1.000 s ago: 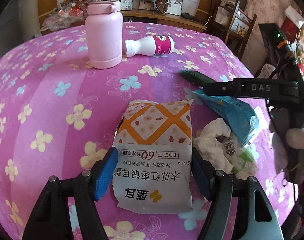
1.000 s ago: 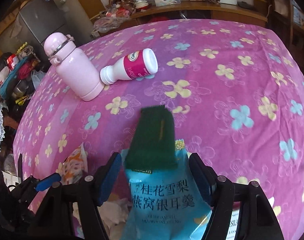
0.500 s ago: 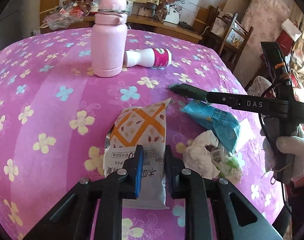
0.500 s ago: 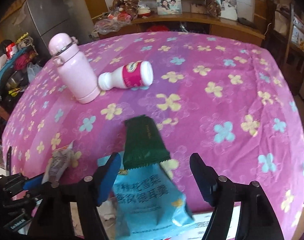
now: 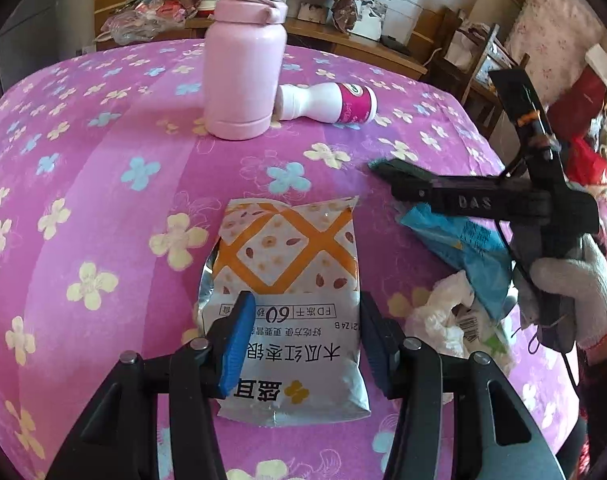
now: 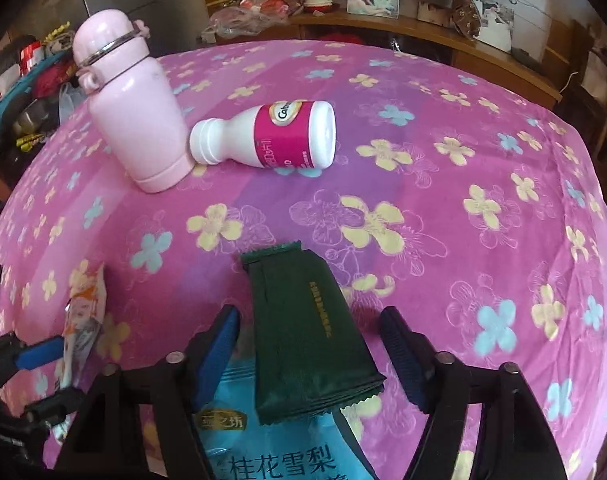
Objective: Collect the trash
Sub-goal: 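Grasp the orange-patterned snack bag with the left tool while the right tool grasps the dark green sachet, then carry snack bag and green sachet over the white bucket and open both tools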
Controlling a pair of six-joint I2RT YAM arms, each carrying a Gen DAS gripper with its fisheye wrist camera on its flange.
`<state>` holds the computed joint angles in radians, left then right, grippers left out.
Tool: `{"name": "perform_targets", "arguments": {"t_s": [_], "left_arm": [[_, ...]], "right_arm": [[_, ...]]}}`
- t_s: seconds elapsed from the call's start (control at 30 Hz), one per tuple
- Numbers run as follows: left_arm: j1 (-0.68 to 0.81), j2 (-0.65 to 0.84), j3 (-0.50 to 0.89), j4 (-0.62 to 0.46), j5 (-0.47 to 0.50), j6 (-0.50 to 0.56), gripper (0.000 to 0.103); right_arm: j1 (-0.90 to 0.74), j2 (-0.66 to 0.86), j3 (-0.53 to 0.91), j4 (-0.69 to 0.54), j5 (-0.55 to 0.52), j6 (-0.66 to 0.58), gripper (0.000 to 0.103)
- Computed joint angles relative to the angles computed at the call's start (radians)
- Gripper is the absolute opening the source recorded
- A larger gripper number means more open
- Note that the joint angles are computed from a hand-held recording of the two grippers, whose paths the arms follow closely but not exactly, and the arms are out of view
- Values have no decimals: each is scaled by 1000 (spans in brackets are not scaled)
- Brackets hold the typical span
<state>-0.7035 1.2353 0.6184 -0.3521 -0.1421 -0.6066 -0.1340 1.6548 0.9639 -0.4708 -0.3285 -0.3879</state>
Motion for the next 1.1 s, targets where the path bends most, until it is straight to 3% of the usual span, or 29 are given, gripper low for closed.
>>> {"name": "perform_targets", "arguments": {"t_s": [0.03, 0.17, 0.27, 0.4, 0.7, 0.93, 1.1], "left_arm": [[-5, 1, -3, 7, 0, 5, 46], [-42, -24, -3, 5, -32, 4, 21], [-87, -66, 10, -45, -100, -18, 11], [-110, -159, 6, -115, -126, -52, 8], [-229, -342, 35, -297, -210, -159, 5], [-410, -345, 94, -381, -301, -282, 5], [-542, -243, 169, -373, -357, -340, 5]], "right_arm": [[-1, -8, -11, 16, 0, 3, 51], [-16, -90, -66, 51, -35, 1, 51], [-48, -189, -95, 23, -95, -3, 51], [-105, -319, -120, -67, -172, -28, 51], [-293, -588, -179, -339, -320, -210, 51], [-560, -673, -167, -619, -438, -500, 51], [-799, -609, -124, -796, -480, -765, 51]]}}
